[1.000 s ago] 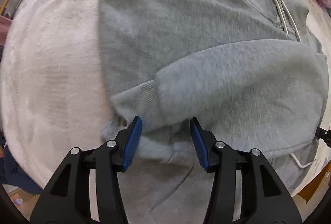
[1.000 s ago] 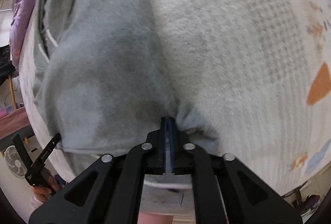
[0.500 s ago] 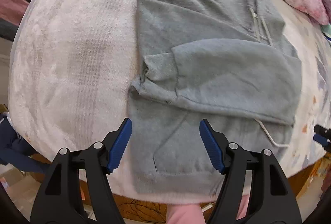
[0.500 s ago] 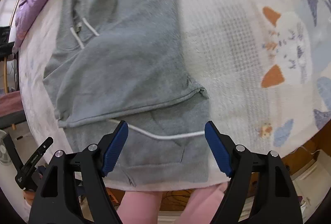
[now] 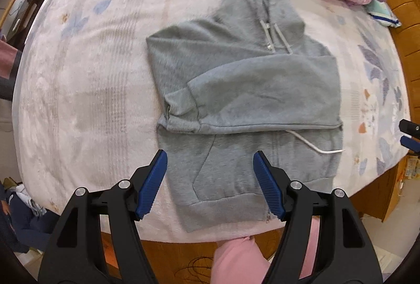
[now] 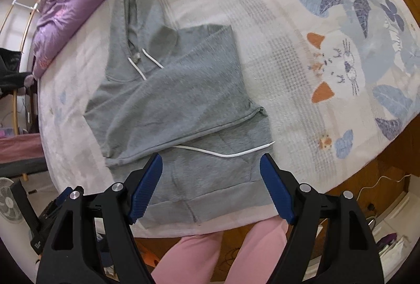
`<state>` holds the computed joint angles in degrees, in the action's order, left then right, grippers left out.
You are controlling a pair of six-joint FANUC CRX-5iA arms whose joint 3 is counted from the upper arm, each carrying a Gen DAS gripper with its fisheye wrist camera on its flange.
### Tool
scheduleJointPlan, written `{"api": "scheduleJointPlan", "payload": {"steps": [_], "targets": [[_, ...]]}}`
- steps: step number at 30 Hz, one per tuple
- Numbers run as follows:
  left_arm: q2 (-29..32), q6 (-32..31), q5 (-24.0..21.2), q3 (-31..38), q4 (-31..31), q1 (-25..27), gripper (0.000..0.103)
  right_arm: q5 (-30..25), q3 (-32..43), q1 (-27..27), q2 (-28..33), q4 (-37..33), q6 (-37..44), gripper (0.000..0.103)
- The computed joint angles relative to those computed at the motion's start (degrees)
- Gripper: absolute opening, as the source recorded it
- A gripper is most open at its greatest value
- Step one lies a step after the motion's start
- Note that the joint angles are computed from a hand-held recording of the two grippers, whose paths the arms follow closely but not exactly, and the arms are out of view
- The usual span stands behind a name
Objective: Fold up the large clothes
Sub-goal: 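Raise both grippers open above the folded hoodie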
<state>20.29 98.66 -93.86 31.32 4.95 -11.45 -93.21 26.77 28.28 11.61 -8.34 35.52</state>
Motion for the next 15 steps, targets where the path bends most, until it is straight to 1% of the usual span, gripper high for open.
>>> {"api": "scheduleJointPlan", "payload": {"steps": [2, 3, 4, 6, 11, 15], "targets": [[0.0, 0.0, 0.1, 1.2, 0.4, 0.0, 0.07, -0.1, 1.1, 0.5, -0.1, 0.5, -0.6, 0.079], [0.1, -0.4, 0.4, 2.0, 0.7, -0.1, 0.074, 0.0, 1.6, 0.8, 0.0, 0.7, -0.5, 0.079], [0.2, -0.7, 0.4, 2.5, 0.6, -0.2, 0.074, 0.1, 2.3, 0.9, 0.1, 0.8, -0.3, 0.079], [0.8, -1.2, -0.3, 4.3, -0.1, -0.7, 0.074, -0.1, 3.4, 0.8, 0.5, 0.8, 0.0, 0.079], [3.3, -0.1, -2.4, 9.5, -1.0, -1.9, 0.074, -0.1, 6.5, -0.3, 2.2, 0.0, 1.9, 0.081], [5.7, 1.6, -3.8, 13.4, -2.6, -3.2, 0.074, 1.2, 7.1, -2.6, 3.0, -1.9, 3.8, 0.083]]}}
